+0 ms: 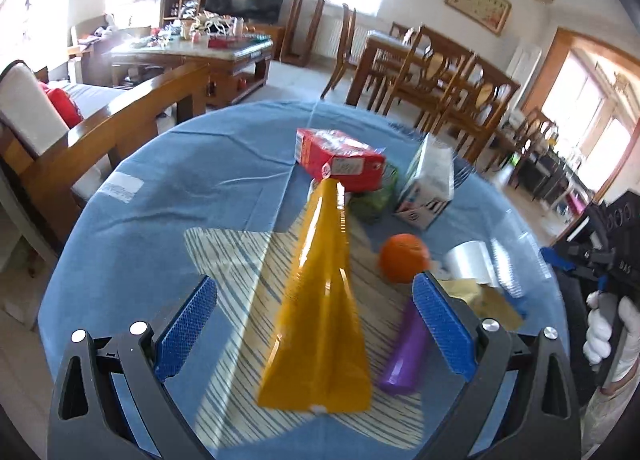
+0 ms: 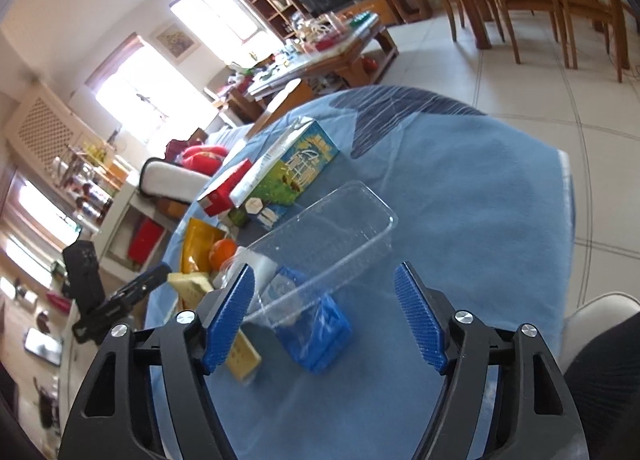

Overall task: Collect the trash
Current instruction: 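Grasp the yellow snack bag with the left tool while the right tool grasps the clear plastic tray, then carry the bag and tray to the black bin and release both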

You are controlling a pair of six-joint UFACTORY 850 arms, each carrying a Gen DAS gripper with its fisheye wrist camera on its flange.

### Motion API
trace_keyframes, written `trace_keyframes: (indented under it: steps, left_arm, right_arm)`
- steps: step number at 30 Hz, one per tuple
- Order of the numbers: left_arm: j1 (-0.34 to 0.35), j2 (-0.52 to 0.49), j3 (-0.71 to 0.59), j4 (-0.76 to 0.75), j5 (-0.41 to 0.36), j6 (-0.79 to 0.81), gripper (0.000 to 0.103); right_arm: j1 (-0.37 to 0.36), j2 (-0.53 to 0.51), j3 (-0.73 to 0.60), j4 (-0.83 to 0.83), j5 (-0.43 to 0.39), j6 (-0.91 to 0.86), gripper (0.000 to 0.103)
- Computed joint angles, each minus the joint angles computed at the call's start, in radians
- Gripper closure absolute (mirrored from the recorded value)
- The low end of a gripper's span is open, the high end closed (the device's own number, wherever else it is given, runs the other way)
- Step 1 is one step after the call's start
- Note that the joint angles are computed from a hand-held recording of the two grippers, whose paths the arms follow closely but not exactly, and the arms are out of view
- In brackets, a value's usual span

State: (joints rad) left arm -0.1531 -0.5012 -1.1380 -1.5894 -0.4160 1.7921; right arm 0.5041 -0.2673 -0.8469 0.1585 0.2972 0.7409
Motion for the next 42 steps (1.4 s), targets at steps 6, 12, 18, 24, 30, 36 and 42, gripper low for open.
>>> trace_keyframes:
  steps: [6, 12, 18, 24, 30, 36, 42]
  left_arm:
    - [0.023, -0.037, -0.019, 0.106, 0.021, -0.035, 0.006]
    - [0.022, -0.06, -0.047, 0.245, -0.002, -0.145, 0.018]
    - [0.003, -0.05, -0.041, 0.258, 0.074, -0.1, 0.063]
    - [0.05, -0.005, 0.012, 0.116, -0.054, 0.047, 0.069]
    - [0.092, 0.103, 0.118, -0.043, -0.197, 0.205, 0.069]
    - [0.069, 0.214, 0.21, -0.058, -0.32, 0.222, 0.069]
    - [-0.036, 0.26, 0.254, -0.061, -0.36, 0.249, 0.069]
  right_arm:
    - [-0.017, -0.084, -0.074, -0.105, -0.051, 0.102, 0.041]
    - [-0.027, -0.12, -0.098, -0.193, -0.055, 0.159, 0.063]
    - [-0.011, -0.13, -0.102, -0.136, -0.049, 0.06, 0.092]
    - [0.014, -0.108, -0.079, 0.0, -0.001, -0.09, 0.098]
    - [0.031, -0.035, -0.019, 0.124, 0.049, -0.209, 0.1]
    - [0.078, 0.09, 0.072, 0.381, 0.086, -0.47, 0.099]
    - [0.122, 0.283, 0.224, 0.654, 0.139, -0.706, 0.099]
